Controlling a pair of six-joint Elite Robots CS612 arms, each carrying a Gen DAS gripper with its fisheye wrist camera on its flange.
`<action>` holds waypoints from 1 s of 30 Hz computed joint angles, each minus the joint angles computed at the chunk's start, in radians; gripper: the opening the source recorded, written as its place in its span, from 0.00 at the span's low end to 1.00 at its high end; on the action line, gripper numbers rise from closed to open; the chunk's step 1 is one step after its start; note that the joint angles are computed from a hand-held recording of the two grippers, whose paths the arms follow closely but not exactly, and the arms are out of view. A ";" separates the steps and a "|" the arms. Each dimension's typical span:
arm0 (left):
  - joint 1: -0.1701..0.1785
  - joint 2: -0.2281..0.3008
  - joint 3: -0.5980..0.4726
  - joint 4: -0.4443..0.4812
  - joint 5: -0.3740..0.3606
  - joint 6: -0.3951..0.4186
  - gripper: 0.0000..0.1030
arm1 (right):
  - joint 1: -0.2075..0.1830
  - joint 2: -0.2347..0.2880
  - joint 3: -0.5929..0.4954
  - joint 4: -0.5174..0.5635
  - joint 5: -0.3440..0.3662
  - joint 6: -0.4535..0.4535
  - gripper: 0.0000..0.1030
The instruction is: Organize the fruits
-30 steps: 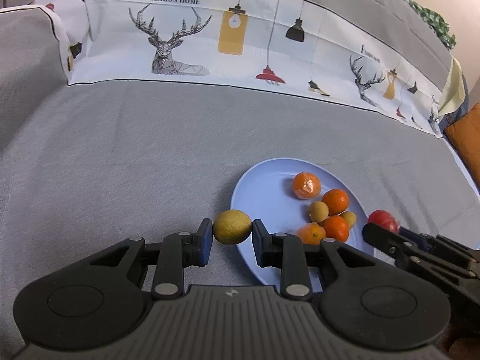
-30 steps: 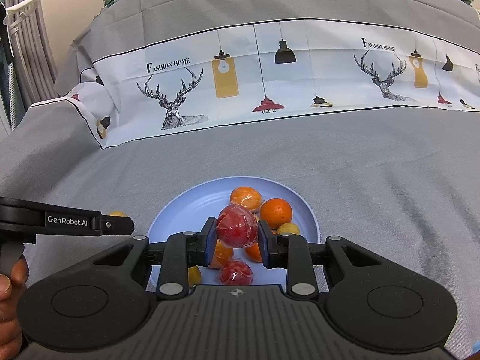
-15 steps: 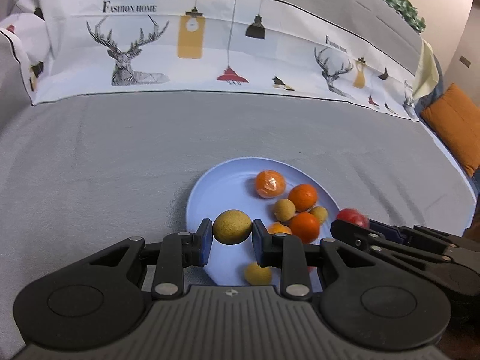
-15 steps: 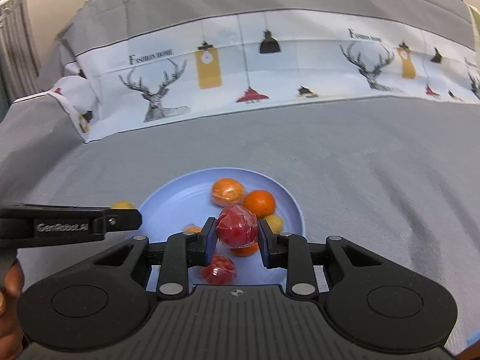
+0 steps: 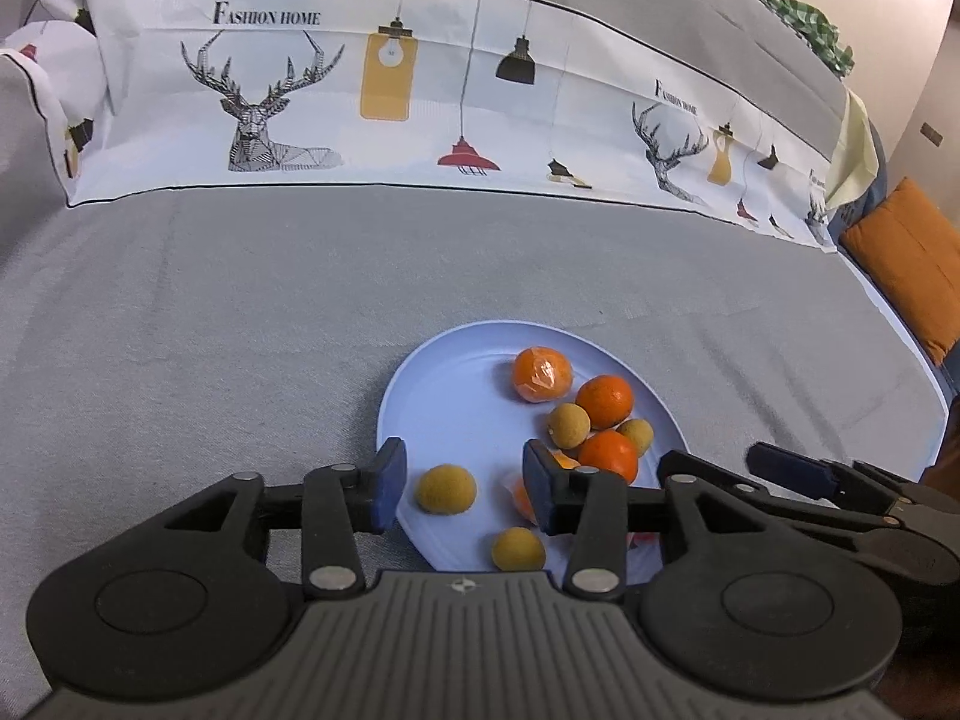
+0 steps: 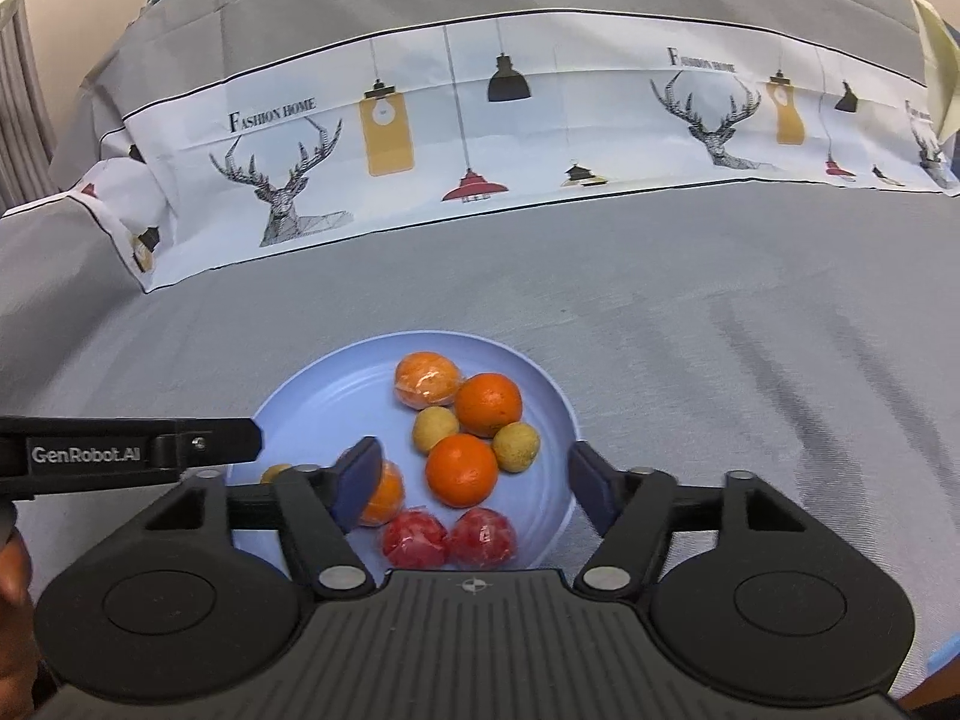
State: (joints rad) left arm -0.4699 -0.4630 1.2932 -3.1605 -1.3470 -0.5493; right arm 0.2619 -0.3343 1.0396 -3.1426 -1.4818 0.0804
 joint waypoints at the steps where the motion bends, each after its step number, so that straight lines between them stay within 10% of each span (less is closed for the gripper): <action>1: -0.001 -0.003 0.005 -0.005 0.008 -0.005 0.58 | -0.001 -0.001 0.003 -0.007 -0.003 0.005 0.77; 14: -0.042 -0.076 0.124 -0.042 0.160 -0.004 0.96 | 0.004 -0.053 0.086 -0.115 -0.103 0.048 0.99; 30: -0.067 -0.103 0.158 0.107 0.177 -0.113 0.99 | 0.013 -0.112 0.176 -0.089 -0.123 0.007 0.99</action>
